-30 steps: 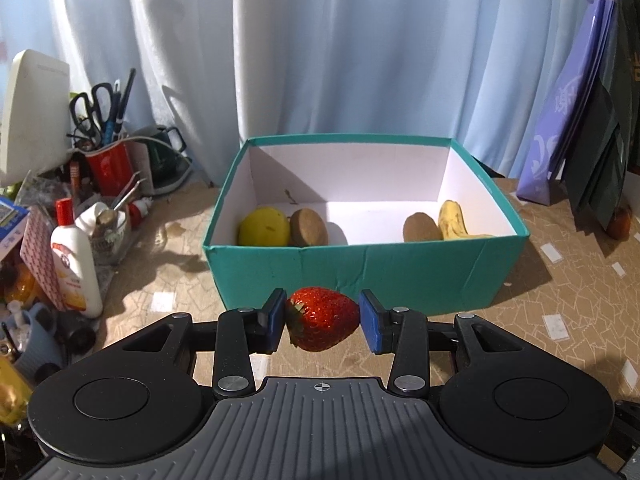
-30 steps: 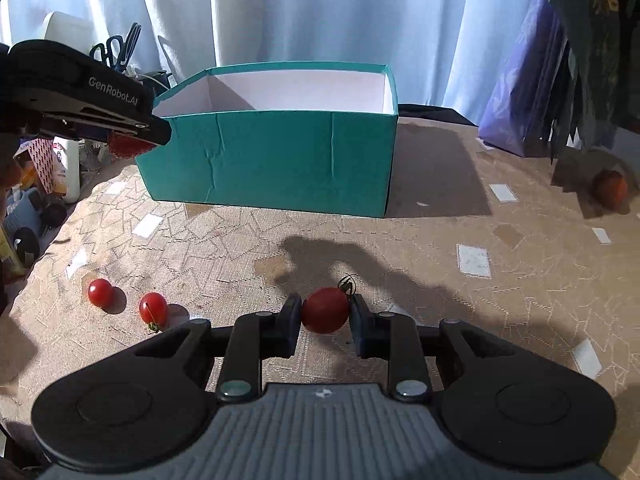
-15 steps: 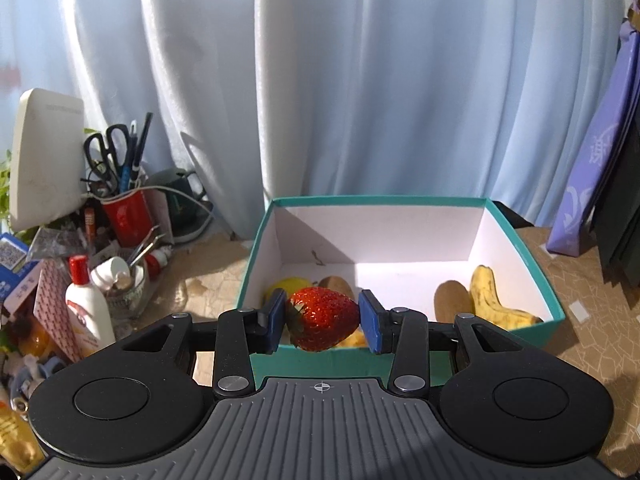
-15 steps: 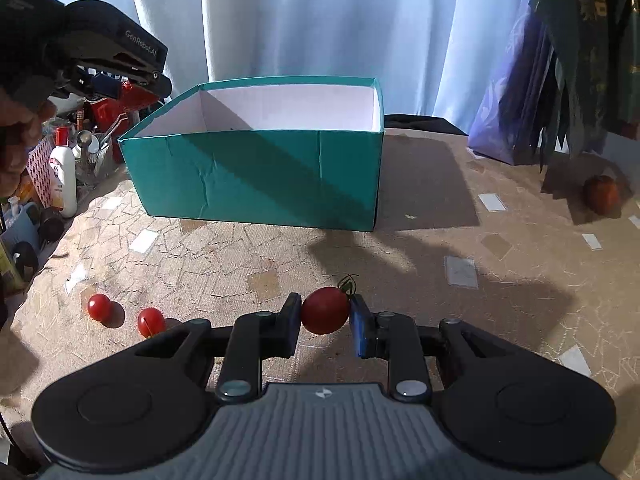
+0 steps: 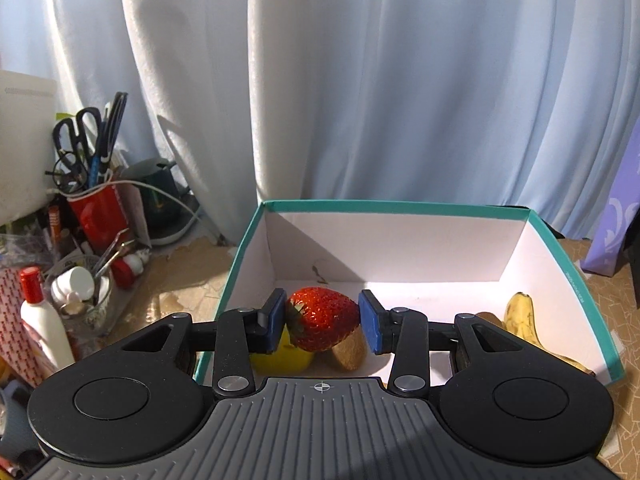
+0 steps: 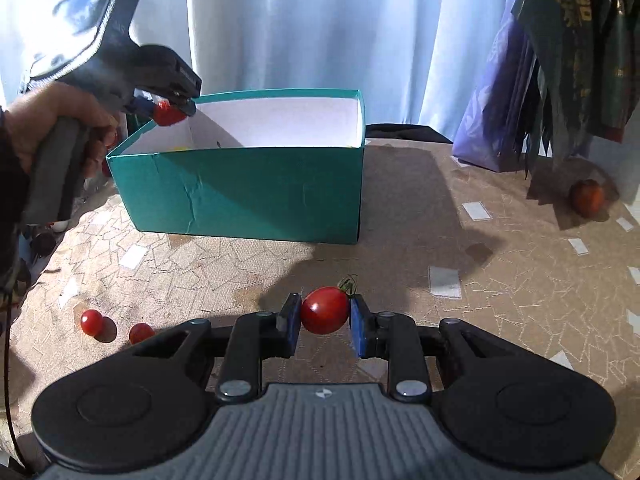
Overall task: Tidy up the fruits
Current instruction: 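Carry the strawberry into the box with the left tool and release while the right tool holds the tomato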
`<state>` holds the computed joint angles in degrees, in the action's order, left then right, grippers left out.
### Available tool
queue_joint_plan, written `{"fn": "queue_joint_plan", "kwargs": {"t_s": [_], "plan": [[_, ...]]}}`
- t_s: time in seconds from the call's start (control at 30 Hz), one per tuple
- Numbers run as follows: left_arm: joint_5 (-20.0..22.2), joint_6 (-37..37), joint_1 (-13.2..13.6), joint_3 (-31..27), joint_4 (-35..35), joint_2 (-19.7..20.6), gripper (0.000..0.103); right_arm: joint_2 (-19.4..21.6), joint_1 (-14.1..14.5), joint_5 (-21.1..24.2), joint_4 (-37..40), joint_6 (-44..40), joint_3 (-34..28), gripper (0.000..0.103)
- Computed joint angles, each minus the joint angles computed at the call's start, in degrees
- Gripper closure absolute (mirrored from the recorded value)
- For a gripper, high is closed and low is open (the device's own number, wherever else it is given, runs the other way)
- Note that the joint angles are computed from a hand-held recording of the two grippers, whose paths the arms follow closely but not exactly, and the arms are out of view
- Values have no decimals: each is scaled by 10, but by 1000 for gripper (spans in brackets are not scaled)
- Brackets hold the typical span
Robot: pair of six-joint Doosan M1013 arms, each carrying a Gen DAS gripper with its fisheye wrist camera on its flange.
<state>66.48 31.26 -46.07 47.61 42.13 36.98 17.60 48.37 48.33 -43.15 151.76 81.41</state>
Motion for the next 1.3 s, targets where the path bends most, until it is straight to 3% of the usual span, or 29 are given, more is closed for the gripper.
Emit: {"fn": "queue_joint_plan", "kwargs": {"t_s": [0.23,0.6,1.3], "plan": [[1,17,7,-5,-25,12,60,0,0,5,-5,9,-2,78],[46,30,12,-36,-47,41,59,0,0,5,-5,11,-2,78],[39,35,12,-39,-50,45,55,-1,0,9,-17,25,-2,78]]}}
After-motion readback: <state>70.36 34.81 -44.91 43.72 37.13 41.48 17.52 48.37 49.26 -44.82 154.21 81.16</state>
